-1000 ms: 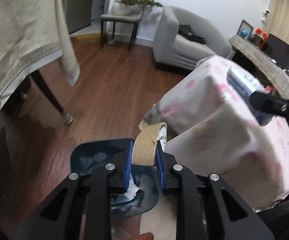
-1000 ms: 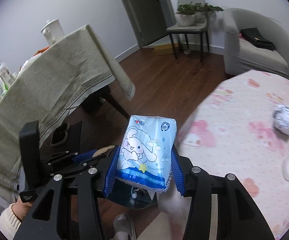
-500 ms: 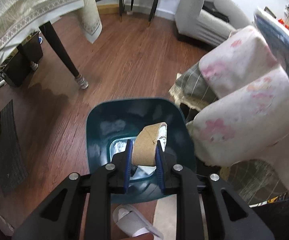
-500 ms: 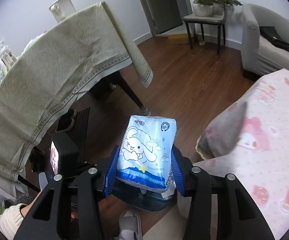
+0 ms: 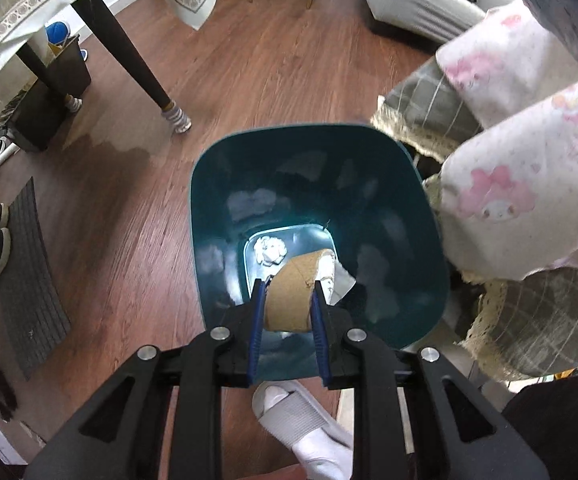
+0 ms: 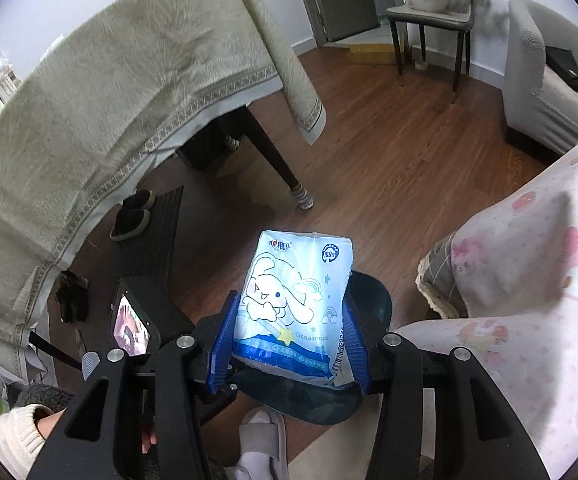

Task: Collect trash
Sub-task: 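Open the left gripper to drop the cardboard strip into the bin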

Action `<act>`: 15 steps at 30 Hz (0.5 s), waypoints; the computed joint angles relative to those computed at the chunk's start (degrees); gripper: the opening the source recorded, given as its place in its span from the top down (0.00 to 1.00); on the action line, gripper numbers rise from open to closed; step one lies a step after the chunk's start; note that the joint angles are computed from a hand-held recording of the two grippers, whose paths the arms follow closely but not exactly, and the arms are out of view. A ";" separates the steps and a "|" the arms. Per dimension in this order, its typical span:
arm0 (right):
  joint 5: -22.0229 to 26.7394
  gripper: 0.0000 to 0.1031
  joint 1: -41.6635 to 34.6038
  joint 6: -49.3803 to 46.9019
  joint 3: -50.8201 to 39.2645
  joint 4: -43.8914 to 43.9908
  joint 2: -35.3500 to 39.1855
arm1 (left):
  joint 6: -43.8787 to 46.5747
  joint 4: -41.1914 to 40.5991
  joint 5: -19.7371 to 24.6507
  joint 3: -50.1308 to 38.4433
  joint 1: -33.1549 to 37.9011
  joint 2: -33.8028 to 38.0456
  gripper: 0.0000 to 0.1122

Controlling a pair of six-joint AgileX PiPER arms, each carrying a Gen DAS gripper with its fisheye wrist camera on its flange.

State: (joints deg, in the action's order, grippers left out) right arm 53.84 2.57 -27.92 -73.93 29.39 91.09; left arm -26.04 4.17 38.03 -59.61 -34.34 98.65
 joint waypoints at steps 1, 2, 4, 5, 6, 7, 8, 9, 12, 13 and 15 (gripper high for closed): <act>-0.27 0.52 0.47 0.50 0.01 -0.49 0.47 | 0.23 -0.22 -0.12 0.31 -0.05 0.10 0.78; -0.41 0.52 0.86 0.91 -0.13 -0.91 1.00 | 0.66 -0.49 -0.40 0.69 0.13 0.28 0.78; -0.74 0.52 1.50 1.65 -0.09 -1.72 1.62 | 1.17 -1.04 -0.23 0.99 0.42 0.49 0.66; -0.94 0.52 1.91 2.03 -0.07 -2.15 2.05 | 1.19 -1.19 -0.18 0.98 0.48 0.54 0.55; -1.10 0.52 2.22 2.31 -0.02 -2.47 2.30 | 1.64 -1.71 -0.45 1.27 0.73 0.34 0.52; -1.31 0.52 2.46 2.50 0.10 -2.79 2.57 | 1.67 -1.84 -0.43 1.26 0.73 0.22 0.47; -1.43 0.52 2.48 2.44 0.26 -2.93 2.72 | 1.64 -1.69 -0.29 1.31 0.89 -0.11 0.42; -1.66 0.52 2.82 2.82 0.25 -3.41 3.14 | 1.28 -1.34 -0.29 1.34 0.84 -0.42 0.41; -2.35 0.52 3.58 3.83 0.34 -4.59 4.18 | 0.83 -1.05 -0.75 1.96 1.33 -2.61 0.39; -2.49 0.52 3.79 4.16 0.24 -4.85 4.53 | 0.93 -1.19 -0.93 2.27 1.64 -3.27 0.37; -2.74 0.52 4.09 4.40 0.29 -5.18 5.02 | 0.58 -0.77 -0.83 2.42 1.89 -3.84 0.35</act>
